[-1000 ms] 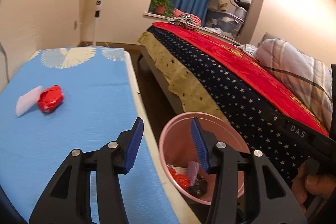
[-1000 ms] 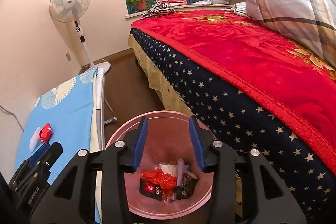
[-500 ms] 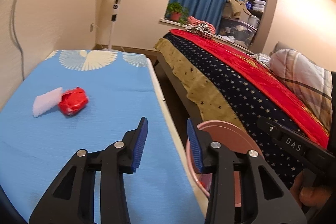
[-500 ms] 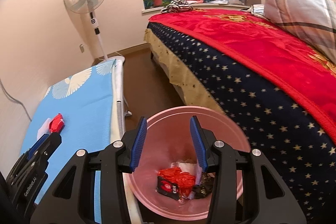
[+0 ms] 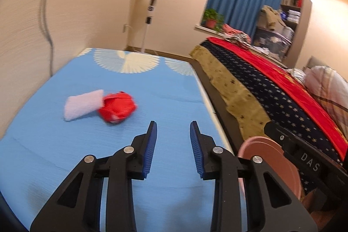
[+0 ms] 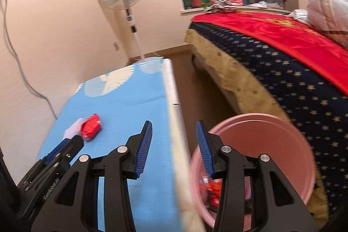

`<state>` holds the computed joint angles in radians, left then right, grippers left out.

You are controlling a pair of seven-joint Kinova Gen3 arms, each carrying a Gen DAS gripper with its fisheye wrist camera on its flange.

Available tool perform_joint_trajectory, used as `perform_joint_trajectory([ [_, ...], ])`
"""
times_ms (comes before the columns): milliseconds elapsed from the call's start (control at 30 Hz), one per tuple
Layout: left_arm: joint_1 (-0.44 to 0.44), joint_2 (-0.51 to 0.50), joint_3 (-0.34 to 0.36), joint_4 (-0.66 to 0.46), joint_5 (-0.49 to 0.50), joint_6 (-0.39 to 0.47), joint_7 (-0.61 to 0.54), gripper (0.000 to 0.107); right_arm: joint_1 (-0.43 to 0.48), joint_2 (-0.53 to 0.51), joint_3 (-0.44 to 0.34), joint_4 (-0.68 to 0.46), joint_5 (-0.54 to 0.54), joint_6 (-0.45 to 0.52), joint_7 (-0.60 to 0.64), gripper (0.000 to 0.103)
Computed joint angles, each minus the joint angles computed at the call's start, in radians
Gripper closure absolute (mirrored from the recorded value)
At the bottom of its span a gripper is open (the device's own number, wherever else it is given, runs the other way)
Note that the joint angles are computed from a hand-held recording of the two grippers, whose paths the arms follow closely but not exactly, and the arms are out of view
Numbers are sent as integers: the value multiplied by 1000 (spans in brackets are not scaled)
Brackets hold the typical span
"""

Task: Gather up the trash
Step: 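Move both open tools toward the white foam net and red bag, then grasp the red bag with the right tool while the left grasps the white foam net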

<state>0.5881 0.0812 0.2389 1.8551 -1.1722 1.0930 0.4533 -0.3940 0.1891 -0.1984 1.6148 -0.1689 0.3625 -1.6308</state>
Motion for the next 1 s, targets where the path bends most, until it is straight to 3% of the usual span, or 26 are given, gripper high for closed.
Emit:
perform_joint_trajectory([
  [133, -18, -24, -11, 35, 22, 40, 53, 76, 33, 49, -82, -32, -94, -7, 99, 69],
  [300, -79, -66, -23, 84, 64, 83, 96, 76, 23, 109, -122, -76, -155, 5, 168, 81],
  [500, -169, -108, -20, 138, 110, 22, 180, 76, -2, 198, -148, -149, -201, 34, 182, 82],
  [767, -253, -120, -40, 162, 150, -30, 147, 76, -35, 315, -179, -275, -236, 97, 205, 78],
  [867, -292, -128, -56, 168, 183, -64, 116, 76, -61, 360, -170, -332, -245, 126, 187, 66],
  [1000, -329, -132, -65, 179, 198, -94, 105, 76, -108, 415, -141, -421, -226, 198, 152, 62],
])
